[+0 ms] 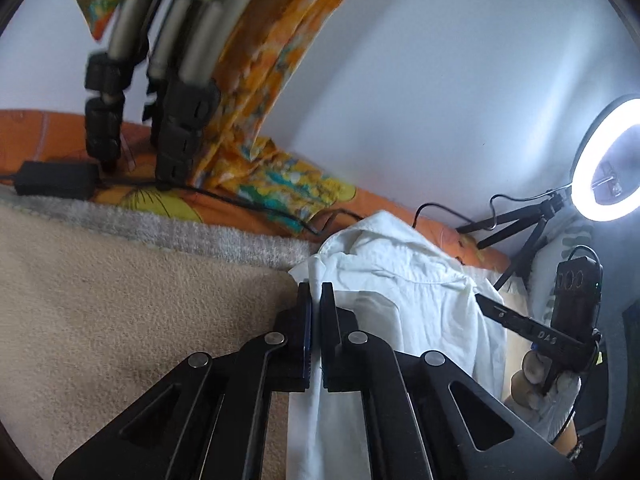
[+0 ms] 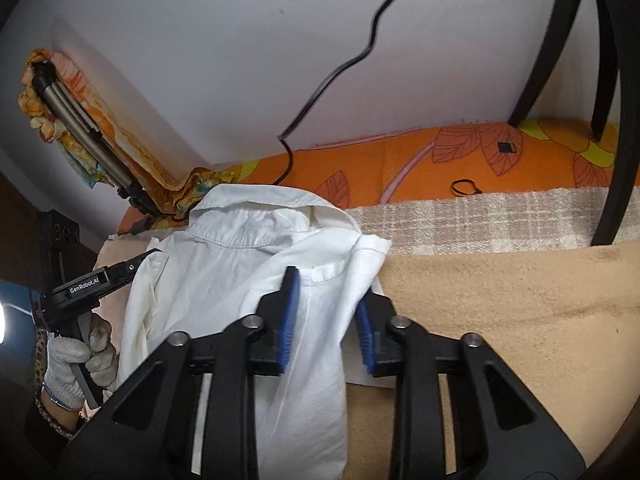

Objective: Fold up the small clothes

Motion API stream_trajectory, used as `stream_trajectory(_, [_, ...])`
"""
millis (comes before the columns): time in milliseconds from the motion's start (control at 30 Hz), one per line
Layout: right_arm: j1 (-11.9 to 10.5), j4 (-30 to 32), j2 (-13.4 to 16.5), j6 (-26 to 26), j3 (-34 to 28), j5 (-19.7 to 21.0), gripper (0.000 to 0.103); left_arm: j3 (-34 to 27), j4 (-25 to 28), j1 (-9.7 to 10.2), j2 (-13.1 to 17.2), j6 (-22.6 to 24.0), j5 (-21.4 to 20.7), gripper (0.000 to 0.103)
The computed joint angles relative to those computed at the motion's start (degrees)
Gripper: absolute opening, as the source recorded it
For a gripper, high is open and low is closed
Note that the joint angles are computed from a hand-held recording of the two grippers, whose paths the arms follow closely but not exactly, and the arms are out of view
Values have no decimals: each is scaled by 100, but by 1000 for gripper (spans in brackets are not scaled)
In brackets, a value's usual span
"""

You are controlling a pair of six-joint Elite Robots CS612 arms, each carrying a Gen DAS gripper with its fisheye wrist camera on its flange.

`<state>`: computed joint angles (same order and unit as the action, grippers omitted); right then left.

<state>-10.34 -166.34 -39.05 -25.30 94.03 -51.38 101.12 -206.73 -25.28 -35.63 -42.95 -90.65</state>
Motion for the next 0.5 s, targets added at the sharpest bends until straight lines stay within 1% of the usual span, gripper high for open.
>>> stream_trajectory(33, [27,-293,-42,-81,93,-113,7,73,-171,-11,-30,-78,78,2])
stream_trajectory(67, [28,-496,-89,-183,173,-105,4,144,-378,-15,-56,-159,112,2])
stream_trajectory(100, [4,-633,-128,-210,232,-5,4,237,-638,-31,-89,-245,176,2])
stream_trajectory(133, [-40,-753,-169,-214,291,186,4,339,-790,-59,-154,-234,280,2])
stream_trajectory(167, [-70,-864,-196,-199,334,280,3,410,-884,-85,-208,-187,337,1])
stream_trajectory(200, [-85,-966,-221,-174,367,288,3,472,-961,-106,-264,-116,320,1])
stream_trajectory(233, [-93,-1035,-248,-152,398,263,3,524,-975,-137,-323,-22,365,1])
stream_trajectory(333, [-154,-1136,-345,-268,543,384,3,658,-1060,-242,-483,239,459,1])
stream_trajectory(433, [-262,-1177,-445,-403,716,665,3,809,-1158,-353,-620,403,528,1])
stream_trajectory(500, [-351,-1242,-523,-498,859,781,3,913,-1137,-412,-731,553,576,1])
